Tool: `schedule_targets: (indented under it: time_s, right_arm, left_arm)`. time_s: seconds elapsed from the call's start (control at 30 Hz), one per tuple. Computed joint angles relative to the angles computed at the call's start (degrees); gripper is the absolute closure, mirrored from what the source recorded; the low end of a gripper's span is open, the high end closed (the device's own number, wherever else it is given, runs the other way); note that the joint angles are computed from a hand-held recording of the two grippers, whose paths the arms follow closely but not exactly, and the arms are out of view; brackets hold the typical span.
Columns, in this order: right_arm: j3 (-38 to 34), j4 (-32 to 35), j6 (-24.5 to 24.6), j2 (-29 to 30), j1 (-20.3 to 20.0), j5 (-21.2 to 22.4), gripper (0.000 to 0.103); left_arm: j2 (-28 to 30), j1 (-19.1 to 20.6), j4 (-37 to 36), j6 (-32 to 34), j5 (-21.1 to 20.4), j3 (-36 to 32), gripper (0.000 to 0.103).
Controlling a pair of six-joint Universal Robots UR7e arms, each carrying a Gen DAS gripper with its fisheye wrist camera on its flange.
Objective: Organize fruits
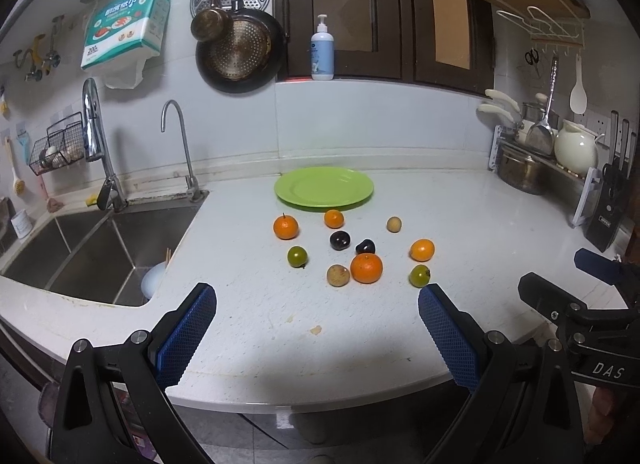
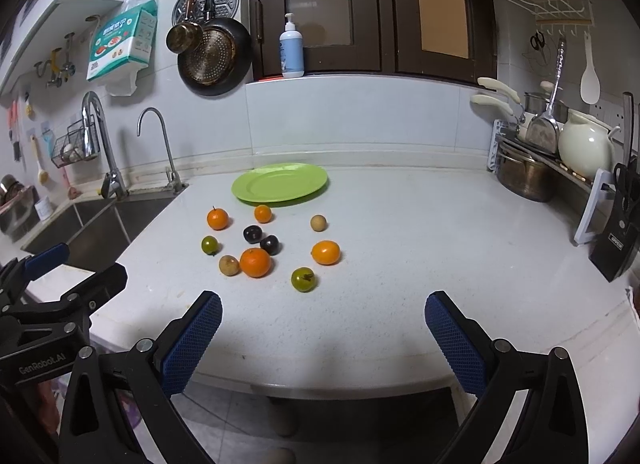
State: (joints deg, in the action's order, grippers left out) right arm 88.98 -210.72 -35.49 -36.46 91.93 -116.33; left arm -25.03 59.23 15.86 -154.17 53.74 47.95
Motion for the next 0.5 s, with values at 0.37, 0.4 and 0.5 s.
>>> schedule_targets:
  time_s: [0.37,0.4,0.5]
  right_arm:
    - [-1.13,1.97,0.71,0.16,0.12,-0.2,0.001]
    - [-1.6,2.57,0.82,0.26,0.14,-0.19,0.001]
    - [-2.4,3.56,1.08,0.55,0.16,-0.27,0.001]
  left_arm:
    - [1.72,0.41,1.9,1.75,-0.78,-3.03,0.0]
    - [1.99,0.45,2.44,1.54,-0.79,-3.62,0.0]
    - [3.23,0.62,5.22,0.35,-0.81,-6.17,0.0]
